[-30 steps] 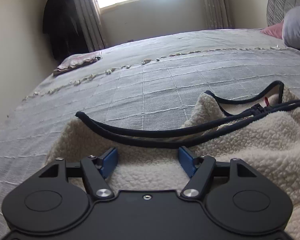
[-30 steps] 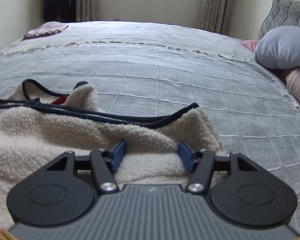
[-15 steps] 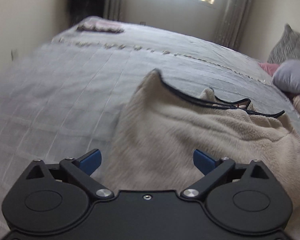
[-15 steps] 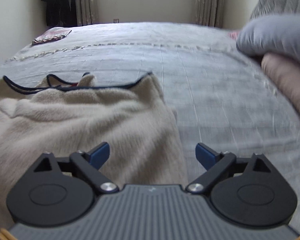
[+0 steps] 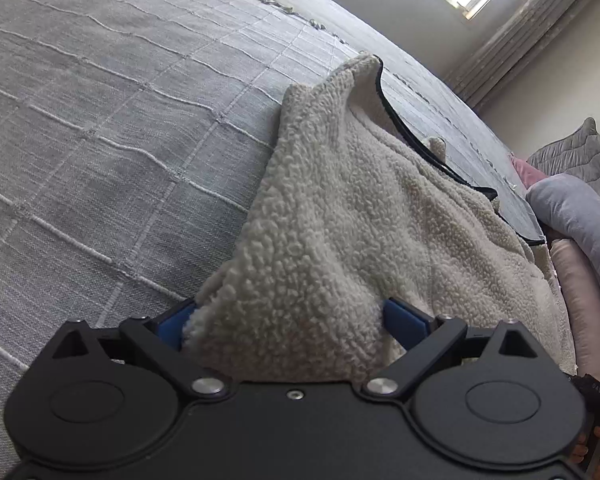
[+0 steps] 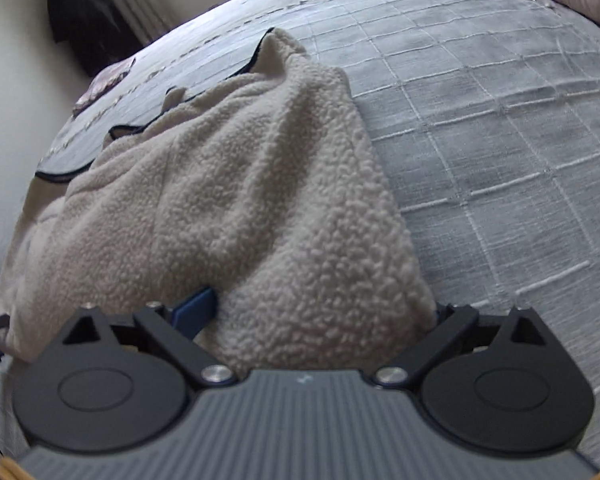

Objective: Fold large clothes
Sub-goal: 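Grasp the folded jacket's side edge with the left gripper while the right gripper grasps it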

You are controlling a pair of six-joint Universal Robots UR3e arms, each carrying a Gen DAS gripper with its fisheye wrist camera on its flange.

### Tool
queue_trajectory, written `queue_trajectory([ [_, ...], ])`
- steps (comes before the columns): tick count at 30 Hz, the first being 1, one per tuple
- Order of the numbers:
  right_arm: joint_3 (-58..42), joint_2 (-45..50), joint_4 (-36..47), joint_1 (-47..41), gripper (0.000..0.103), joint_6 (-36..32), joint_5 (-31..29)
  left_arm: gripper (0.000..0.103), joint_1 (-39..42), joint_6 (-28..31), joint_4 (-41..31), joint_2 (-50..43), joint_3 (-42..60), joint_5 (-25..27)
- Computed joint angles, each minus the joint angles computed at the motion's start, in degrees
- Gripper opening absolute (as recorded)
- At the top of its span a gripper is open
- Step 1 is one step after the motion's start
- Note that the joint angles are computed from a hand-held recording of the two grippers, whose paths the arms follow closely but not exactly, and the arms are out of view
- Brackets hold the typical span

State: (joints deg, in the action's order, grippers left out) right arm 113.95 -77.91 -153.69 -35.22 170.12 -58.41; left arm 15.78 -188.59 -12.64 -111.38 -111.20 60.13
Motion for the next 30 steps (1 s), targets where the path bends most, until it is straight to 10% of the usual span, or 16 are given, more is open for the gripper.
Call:
queue_trajectory([
  [6,2.21,-0.17,-4.68,0.83,0.083,2.3,-0.53,0.09,-1.2,-1.41,4.24,-0.22,-1.97,0.52],
  [11,4.81,-3.07,-6.93,1.61,0.058,3.72,-1.96,0.046,-1.53,-3.85,4.0,0.47,-2.62,-1.05],
  [18,8.51,-11.93,-5.95,0.74,0.041,3.84,-2.22,0.034,-4.42,-10.98,7.39,6.87,-6.35,3.19],
  [30,12.38,-49.63,43.38,-17.55,0.041,-23.5,7.09,0.034,9.37,10.99,-26.54,45.25,-21.83,-7.84],
])
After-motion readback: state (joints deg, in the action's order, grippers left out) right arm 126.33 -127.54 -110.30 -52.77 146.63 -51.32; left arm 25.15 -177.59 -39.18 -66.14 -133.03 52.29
